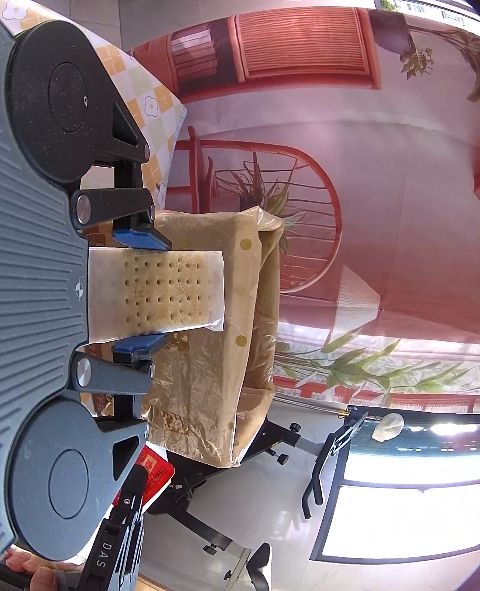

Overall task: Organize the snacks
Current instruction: 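Carry the cracker and red packets over the box with both tools, then open both tools to drop the cracker and red packets into the box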

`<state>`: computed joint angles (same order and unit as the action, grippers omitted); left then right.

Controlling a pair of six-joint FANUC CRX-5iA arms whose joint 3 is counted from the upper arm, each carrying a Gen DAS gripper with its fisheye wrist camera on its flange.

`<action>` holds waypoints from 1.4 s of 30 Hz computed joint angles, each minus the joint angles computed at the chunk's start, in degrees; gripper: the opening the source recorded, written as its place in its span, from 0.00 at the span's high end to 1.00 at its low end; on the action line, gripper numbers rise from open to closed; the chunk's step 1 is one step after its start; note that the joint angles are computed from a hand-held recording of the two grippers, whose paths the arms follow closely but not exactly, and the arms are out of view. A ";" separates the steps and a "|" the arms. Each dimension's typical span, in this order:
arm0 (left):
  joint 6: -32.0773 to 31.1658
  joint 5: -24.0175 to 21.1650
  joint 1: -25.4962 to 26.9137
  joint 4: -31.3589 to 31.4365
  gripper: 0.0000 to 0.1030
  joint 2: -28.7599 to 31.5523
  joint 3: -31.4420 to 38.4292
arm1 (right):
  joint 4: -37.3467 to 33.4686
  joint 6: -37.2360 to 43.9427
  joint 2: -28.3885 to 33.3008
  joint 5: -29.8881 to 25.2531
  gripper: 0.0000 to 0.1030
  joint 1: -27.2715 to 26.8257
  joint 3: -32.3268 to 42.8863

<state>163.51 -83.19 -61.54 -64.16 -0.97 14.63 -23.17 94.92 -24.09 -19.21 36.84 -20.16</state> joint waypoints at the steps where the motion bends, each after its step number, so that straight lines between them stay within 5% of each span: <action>1: -0.46 0.17 0.06 -0.37 0.53 0.05 0.38 | -2.98 3.41 0.16 -0.41 0.98 -0.93 1.55; 6: -4.78 2.44 2.72 -0.56 0.53 0.65 3.49 | -14.66 17.47 3.43 -3.76 0.98 -5.48 10.28; 10: -8.97 4.83 6.44 0.62 0.53 1.84 6.74 | -15.65 19.41 7.57 -3.30 0.98 -6.43 15.63; 14: -13.38 6.25 11.02 2.74 0.53 4.36 11.09 | -11.20 15.31 11.94 0.10 0.98 -5.24 18.72; 22: -20.36 9.83 19.27 12.15 0.52 6.14 12.54 | 5.56 -9.57 20.26 2.90 0.97 -2.74 21.55; 26: -19.00 12.02 21.23 14.94 0.43 4.05 9.37 | 17.56 -20.66 20.35 4.49 0.80 -1.34 18.44; 27: -18.37 12.70 21.44 14.99 0.43 3.42 8.43 | 17.54 -20.49 19.94 4.80 0.67 -1.44 17.80; 28: -18.09 13.27 21.53 15.24 0.43 2.79 7.58 | 16.32 -19.27 19.59 4.53 0.64 -1.69 17.69; 36: -14.65 10.40 17.80 13.00 0.43 -0.51 4.68 | 7.94 -6.08 14.05 2.57 0.64 -1.96 14.22; 42: -11.03 3.69 12.80 11.45 0.43 -2.00 4.67 | 3.43 0.74 8.87 -1.52 0.64 -0.92 11.21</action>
<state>152.47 -79.50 -48.74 -52.70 -2.97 19.29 -19.74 95.66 -15.22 -20.73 35.92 -8.95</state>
